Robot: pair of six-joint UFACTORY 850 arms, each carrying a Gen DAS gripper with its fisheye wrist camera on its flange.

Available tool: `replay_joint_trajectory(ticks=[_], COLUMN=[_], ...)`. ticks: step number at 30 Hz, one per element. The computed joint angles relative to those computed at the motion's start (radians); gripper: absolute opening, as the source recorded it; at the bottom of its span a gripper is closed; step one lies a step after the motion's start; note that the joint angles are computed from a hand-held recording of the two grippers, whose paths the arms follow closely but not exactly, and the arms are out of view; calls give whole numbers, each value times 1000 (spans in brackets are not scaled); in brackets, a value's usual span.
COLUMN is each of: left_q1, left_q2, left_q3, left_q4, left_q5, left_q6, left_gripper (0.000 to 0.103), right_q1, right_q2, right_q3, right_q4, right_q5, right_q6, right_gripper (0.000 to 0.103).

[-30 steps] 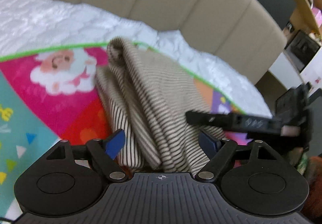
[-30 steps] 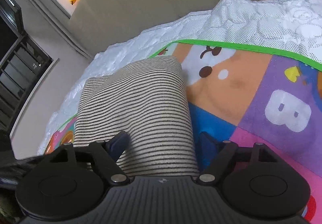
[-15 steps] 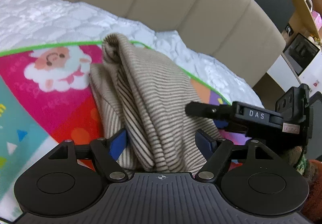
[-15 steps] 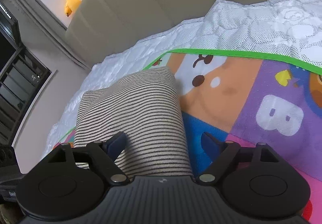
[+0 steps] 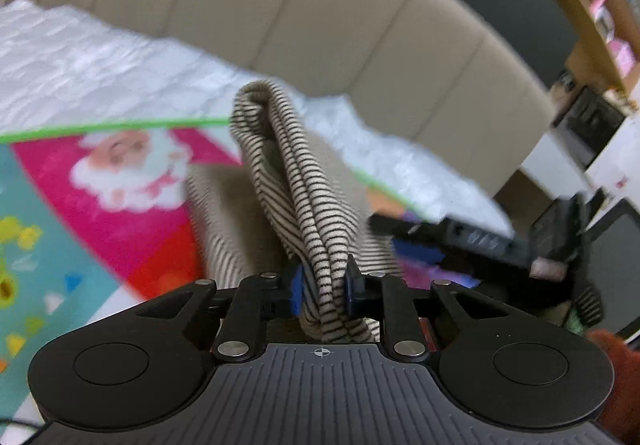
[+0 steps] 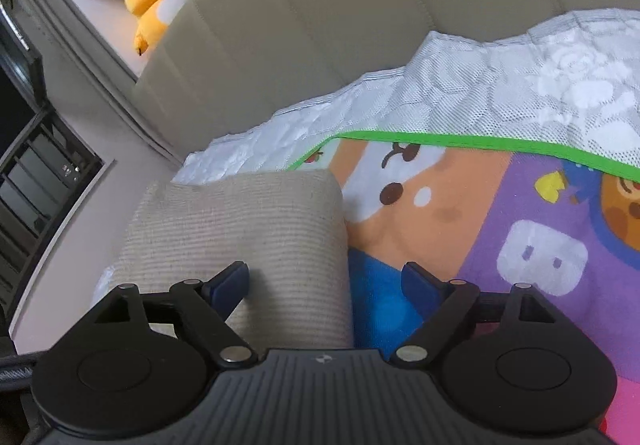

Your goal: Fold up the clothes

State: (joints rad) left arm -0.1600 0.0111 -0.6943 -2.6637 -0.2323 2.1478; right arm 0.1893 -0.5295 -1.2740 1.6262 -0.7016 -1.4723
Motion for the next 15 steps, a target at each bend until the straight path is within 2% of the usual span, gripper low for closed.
replay_joint_trajectory(ticks=[4,7,8,11,13,14,15], left_q1=[12,19,20,32,50,60,64], left_q2=[-47,-49,-48,-43,-36,-36,-41], left_q3=[-24,-22,-21,-15,-7,-3,-5], left_q4=[279,311,306,302,314,312,312], left_q5=[75,72,70,39,-5,-33,-46], left_q6=[-287,-303,-294,-302,-341,-356,-374], left_gripper=[22,24,25,37,59,65,76], right_q1=[3,12,20,45,50,48,47], right_q2=[-2,-10,-8,-1,1,1,0], right_q3=[-7,-23,-22,-18,-18,-18,-19], right_q4=[-68,-157,-177,-245,-268,-271,-274], right_q5=[-35,-75,-55,6,21,19,16], right_q6=[2,25,24,31,38,41,46], right_gripper=[84,86,86,86,86,86,86])
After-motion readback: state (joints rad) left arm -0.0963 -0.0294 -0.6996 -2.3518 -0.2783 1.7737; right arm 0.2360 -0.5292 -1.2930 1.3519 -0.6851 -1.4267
